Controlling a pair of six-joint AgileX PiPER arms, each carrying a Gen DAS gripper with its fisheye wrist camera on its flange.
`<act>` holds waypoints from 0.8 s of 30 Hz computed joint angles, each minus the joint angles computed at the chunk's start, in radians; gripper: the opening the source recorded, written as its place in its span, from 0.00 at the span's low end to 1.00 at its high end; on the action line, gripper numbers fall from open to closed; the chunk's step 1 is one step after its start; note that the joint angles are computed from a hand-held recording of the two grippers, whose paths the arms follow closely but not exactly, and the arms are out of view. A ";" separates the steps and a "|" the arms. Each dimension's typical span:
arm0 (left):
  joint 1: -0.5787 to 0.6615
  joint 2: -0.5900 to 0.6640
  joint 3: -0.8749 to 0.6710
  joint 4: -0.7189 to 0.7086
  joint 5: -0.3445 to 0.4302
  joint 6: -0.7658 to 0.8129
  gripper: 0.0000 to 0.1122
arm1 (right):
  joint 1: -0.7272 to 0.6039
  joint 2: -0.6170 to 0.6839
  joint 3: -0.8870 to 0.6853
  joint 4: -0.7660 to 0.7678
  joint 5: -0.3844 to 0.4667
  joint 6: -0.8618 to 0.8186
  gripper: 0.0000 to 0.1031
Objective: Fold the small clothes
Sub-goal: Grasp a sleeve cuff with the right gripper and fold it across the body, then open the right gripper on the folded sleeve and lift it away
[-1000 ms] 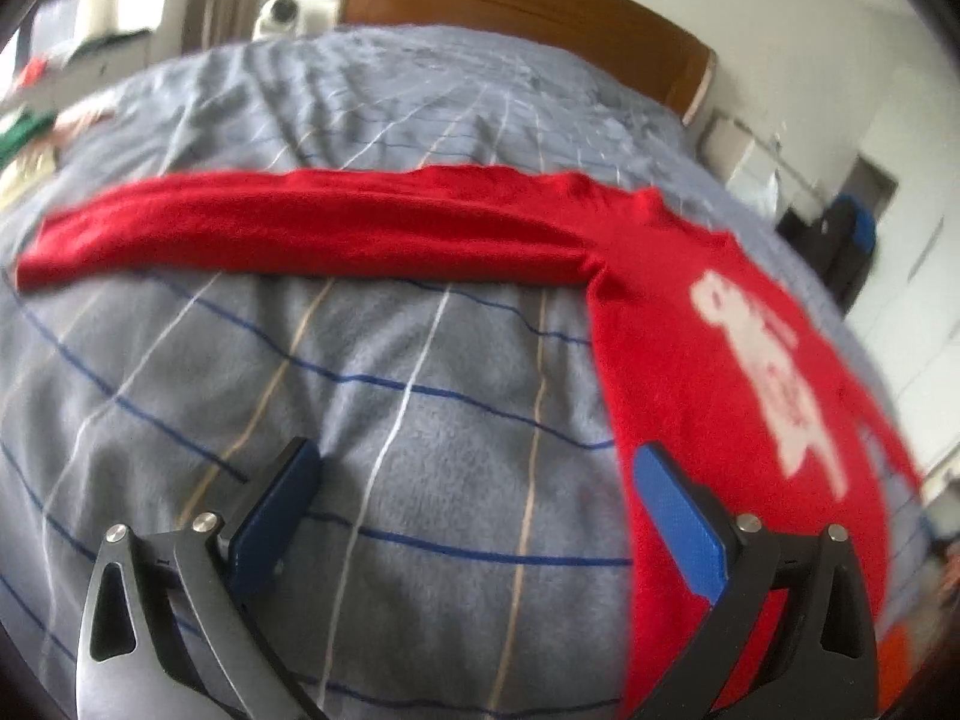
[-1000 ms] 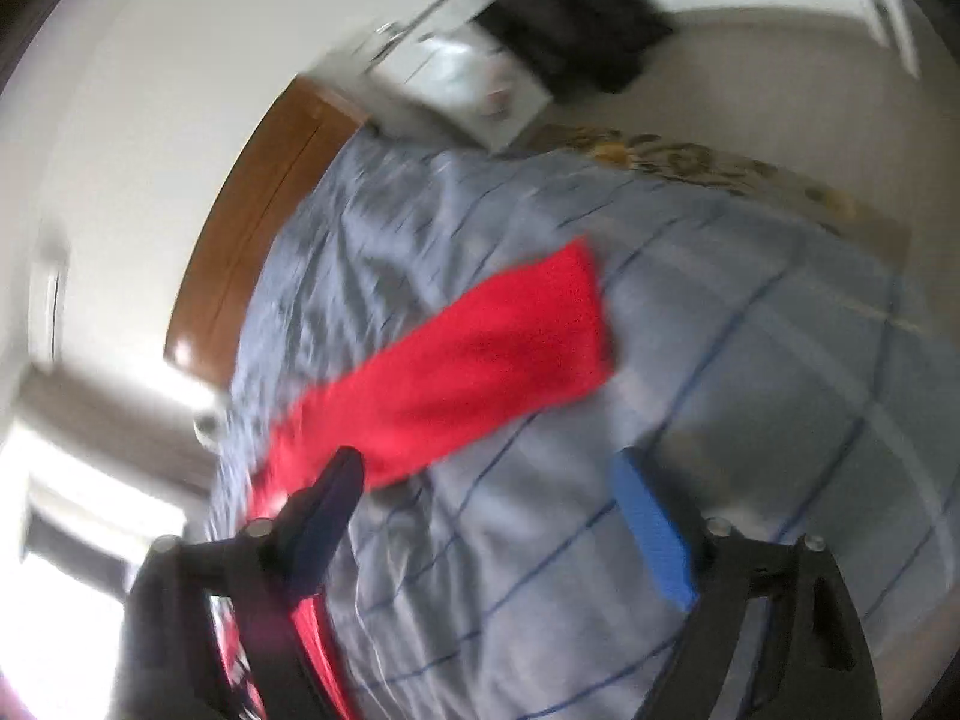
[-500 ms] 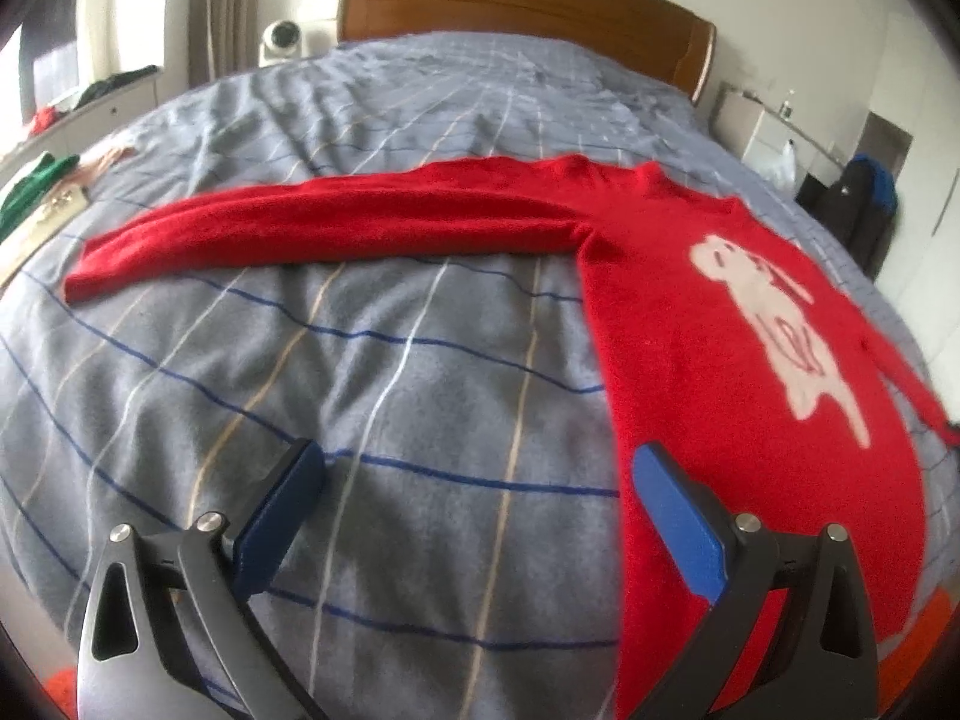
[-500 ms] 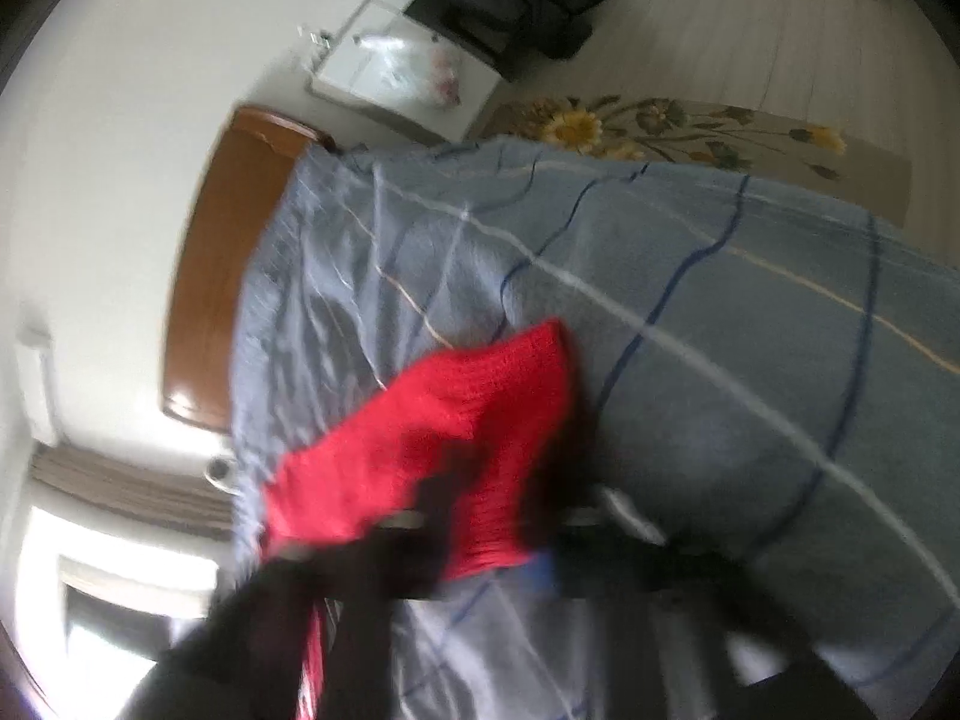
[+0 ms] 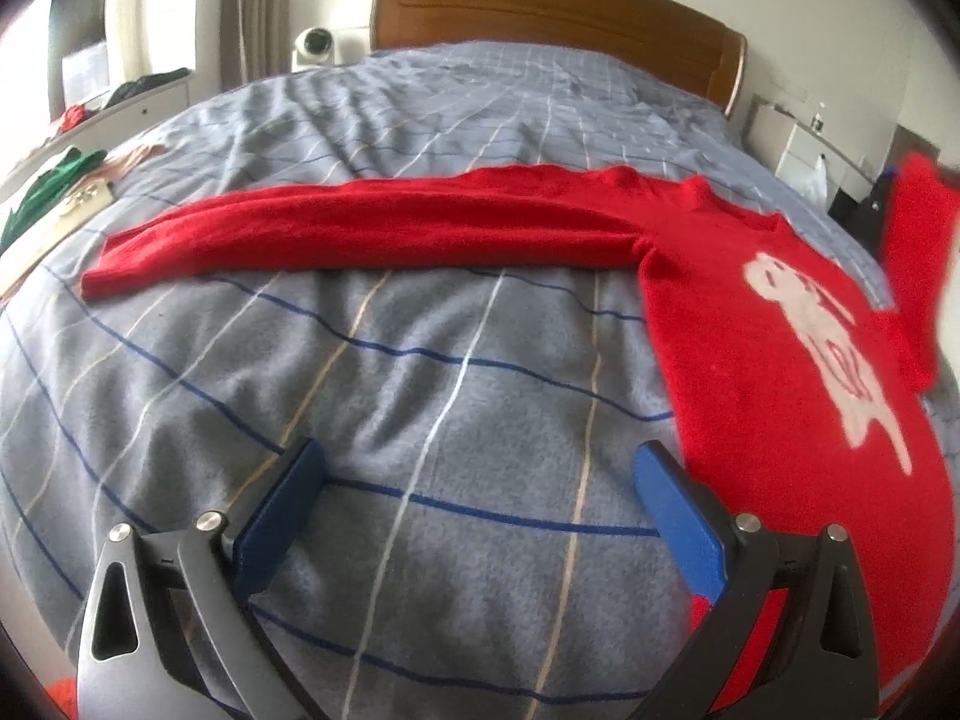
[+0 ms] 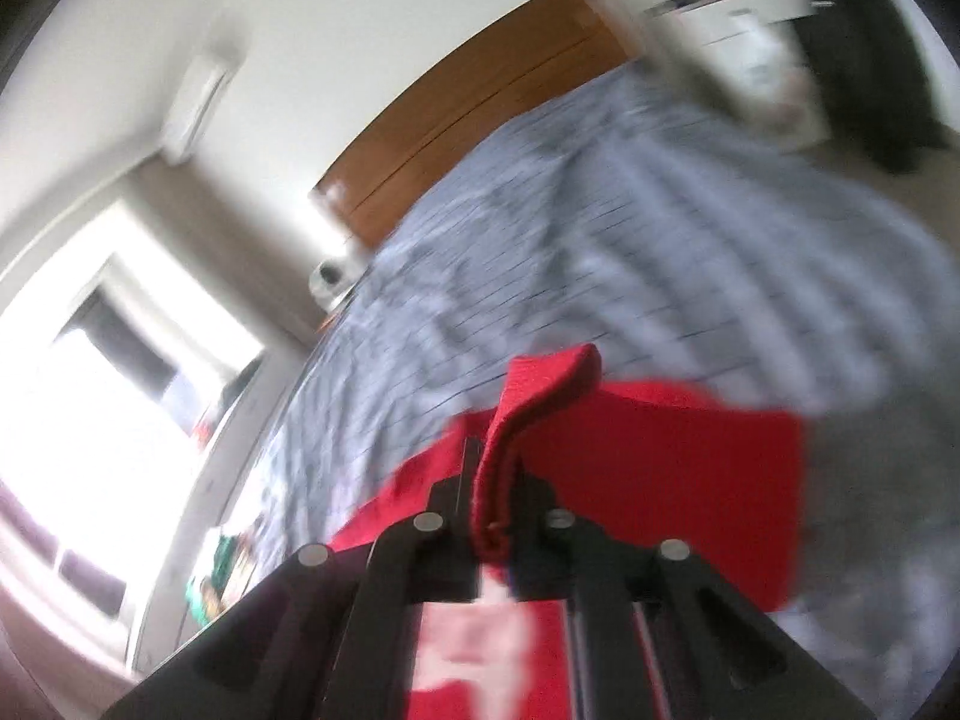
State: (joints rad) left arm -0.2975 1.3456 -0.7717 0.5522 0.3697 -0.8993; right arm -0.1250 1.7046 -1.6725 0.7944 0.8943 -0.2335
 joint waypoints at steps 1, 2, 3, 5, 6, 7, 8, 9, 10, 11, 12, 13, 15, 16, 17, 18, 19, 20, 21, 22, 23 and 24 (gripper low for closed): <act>-0.004 0.002 0.001 0.015 0.002 -0.012 0.91 | 0.066 0.018 0.008 -0.011 -0.035 0.007 0.08; -0.011 0.005 0.002 0.042 0.006 -0.034 0.91 | 0.119 0.050 0.001 0.000 -0.044 0.008 0.09; -0.019 0.007 0.005 0.069 0.010 -0.055 0.91 | 0.147 0.087 -0.016 0.025 -0.023 0.007 0.17; -0.028 0.012 0.003 0.091 0.020 -0.068 0.91 | 0.180 0.156 0.004 0.133 0.033 -0.013 0.53; -0.029 0.014 0.002 0.092 0.021 -0.066 0.91 | 0.191 0.154 0.067 0.190 0.017 -0.034 0.59; -0.027 0.014 0.002 0.080 0.019 -0.053 0.91 | 0.187 0.141 0.130 0.253 0.001 -0.088 0.59; -0.025 0.013 0.003 0.068 0.017 -0.041 0.91 | 0.180 0.126 0.176 0.286 -0.003 -0.125 0.59; -0.019 0.014 0.003 0.048 0.013 -0.020 0.91 | 0.162 0.120 0.216 0.302 -0.004 -0.160 0.59; -0.014 0.017 0.001 0.029 0.010 -0.002 0.91 | 0.137 0.099 0.262 0.294 -0.006 -0.185 0.59; -0.014 0.020 -0.001 0.025 0.011 0.002 0.91 | 0.110 0.070 0.309 0.285 -0.009 -0.209 0.59; -0.016 0.024 -0.003 0.030 0.013 -0.004 0.91 | 0.071 0.044 0.350 0.269 -0.008 -0.232 0.59; -0.024 0.028 -0.005 0.054 0.018 -0.030 0.91 | 0.015 0.006 0.404 0.239 -0.014 -0.262 0.59; -0.049 0.036 -0.005 0.134 0.037 -0.117 0.91 | -0.058 -0.059 0.468 0.140 -0.043 -0.287 0.59; -0.061 0.039 -0.003 0.180 0.045 -0.168 0.91 | -0.095 -0.089 0.493 0.076 -0.061 -0.298 0.59; -0.072 0.042 -0.001 0.217 0.054 -0.210 0.91 | -0.125 -0.104 0.514 0.043 -0.076 -0.318 0.59; -0.085 0.045 0.002 0.260 0.063 -0.259 0.91 | -0.182 -0.136 0.558 -0.010 -0.098 -0.357 0.59; -0.089 0.045 0.004 0.281 0.066 -0.284 0.91 | -0.235 -0.159 0.590 -0.043 -0.113 -0.391 0.59; -0.093 0.047 0.005 0.297 0.070 -0.304 0.91 | -0.260 -0.170 0.605 -0.070 -0.131 -0.399 0.59; -0.097 0.048 0.006 0.311 0.075 -0.321 0.91 | -0.309 -0.180 0.629 -0.084 -0.150 -0.436 0.59; -0.100 0.048 0.006 0.320 0.078 -0.331 0.91 | -0.361 -0.190 0.658 -0.078 -0.166 -0.486 0.60; -0.101 0.048 0.006 0.325 0.080 -0.337 0.91 | -0.401 -0.182 0.668 -0.068 -0.187 -0.524 0.61; -0.104 0.048 0.007 0.335 0.084 -0.349 0.91 | -0.443 -0.191 0.698 -0.041 -0.207 -0.576 0.65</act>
State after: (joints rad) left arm -0.4018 1.3941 -0.7651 0.8868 0.4533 -1.2484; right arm -0.5679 1.5140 -0.9742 0.7535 0.6869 -0.8092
